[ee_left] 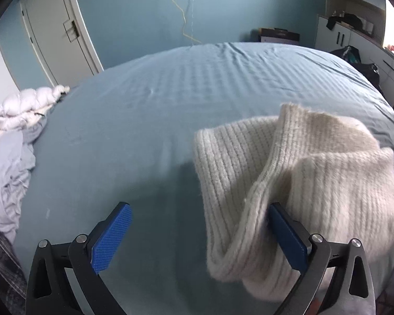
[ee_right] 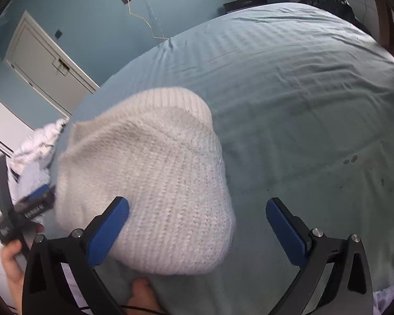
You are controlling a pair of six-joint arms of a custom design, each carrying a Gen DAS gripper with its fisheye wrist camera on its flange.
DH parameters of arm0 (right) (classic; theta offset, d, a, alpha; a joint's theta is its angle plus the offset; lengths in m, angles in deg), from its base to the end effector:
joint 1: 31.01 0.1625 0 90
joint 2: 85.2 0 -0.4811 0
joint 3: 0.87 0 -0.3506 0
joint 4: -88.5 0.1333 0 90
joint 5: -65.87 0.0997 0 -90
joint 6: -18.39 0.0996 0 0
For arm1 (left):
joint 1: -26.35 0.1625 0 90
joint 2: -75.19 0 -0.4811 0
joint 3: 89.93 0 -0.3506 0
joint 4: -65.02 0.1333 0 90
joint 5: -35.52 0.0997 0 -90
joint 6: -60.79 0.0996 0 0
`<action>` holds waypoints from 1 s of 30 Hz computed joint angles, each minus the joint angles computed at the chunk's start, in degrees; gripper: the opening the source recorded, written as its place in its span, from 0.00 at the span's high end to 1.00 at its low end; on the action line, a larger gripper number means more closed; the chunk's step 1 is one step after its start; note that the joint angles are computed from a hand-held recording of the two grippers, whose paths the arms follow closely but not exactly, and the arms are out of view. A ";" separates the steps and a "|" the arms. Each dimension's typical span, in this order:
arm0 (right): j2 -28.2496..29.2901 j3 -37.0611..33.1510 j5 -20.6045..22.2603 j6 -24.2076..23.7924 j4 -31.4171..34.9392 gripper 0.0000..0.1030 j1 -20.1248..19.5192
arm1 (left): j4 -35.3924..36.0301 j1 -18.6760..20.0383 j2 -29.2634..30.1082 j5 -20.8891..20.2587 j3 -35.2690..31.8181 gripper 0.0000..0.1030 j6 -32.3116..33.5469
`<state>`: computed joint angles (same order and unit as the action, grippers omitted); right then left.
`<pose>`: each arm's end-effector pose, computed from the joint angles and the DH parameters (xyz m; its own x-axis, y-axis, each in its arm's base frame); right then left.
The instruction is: Fold small clothes
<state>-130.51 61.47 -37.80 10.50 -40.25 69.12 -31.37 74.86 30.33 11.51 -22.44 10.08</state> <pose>0.2491 -0.7702 0.3488 -0.9403 -0.2095 0.2683 -0.2953 0.8942 -0.3364 -0.3282 -0.7096 0.3002 -0.5781 -0.2647 -0.7718 0.2979 0.8122 -0.5017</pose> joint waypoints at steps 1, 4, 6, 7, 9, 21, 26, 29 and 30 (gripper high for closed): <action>-0.26 -0.18 0.61 0.22 0.27 0.01 -0.03 | 0.50 -0.27 -0.17 0.28 0.20 0.00 -0.26; 0.14 -3.30 1.98 1.02 4.15 0.01 -0.41 | 1.43 -0.93 -0.75 0.99 0.65 0.00 -0.58; 0.05 -5.22 3.80 1.54 7.34 0.01 -0.94 | 1.47 -1.13 -1.23 1.01 1.07 0.00 -0.72; 0.07 -6.40 4.51 1.78 8.92 0.01 -1.04 | 1.29 -1.10 -1.48 0.89 1.22 0.00 -0.60; 0.71 -9.32 5.10 2.17 11.87 0.01 -1.12 | 0.42 -1.17 -2.31 0.21 2.04 0.00 -0.45; 0.90 -4.73 9.89 0.57 6.23 0.01 -5.90 | -5.41 2.74 -7.95 -5.62 5.34 0.00 -3.20; 4.90 -11.81 15.35 -1.18 14.39 0.01 -6.73 | -23.51 6.95 -8.03 -15.99 7.75 0.00 6.42; 5.94 -13.92 19.06 -3.09 16.63 0.01 -7.05 | -25.42 8.74 -6.21 -20.84 6.07 0.00 10.13; 6.17 -14.44 19.94 -3.50 17.43 0.01 -7.15 | -25.77 9.17 -5.67 -22.51 5.57 0.00 11.60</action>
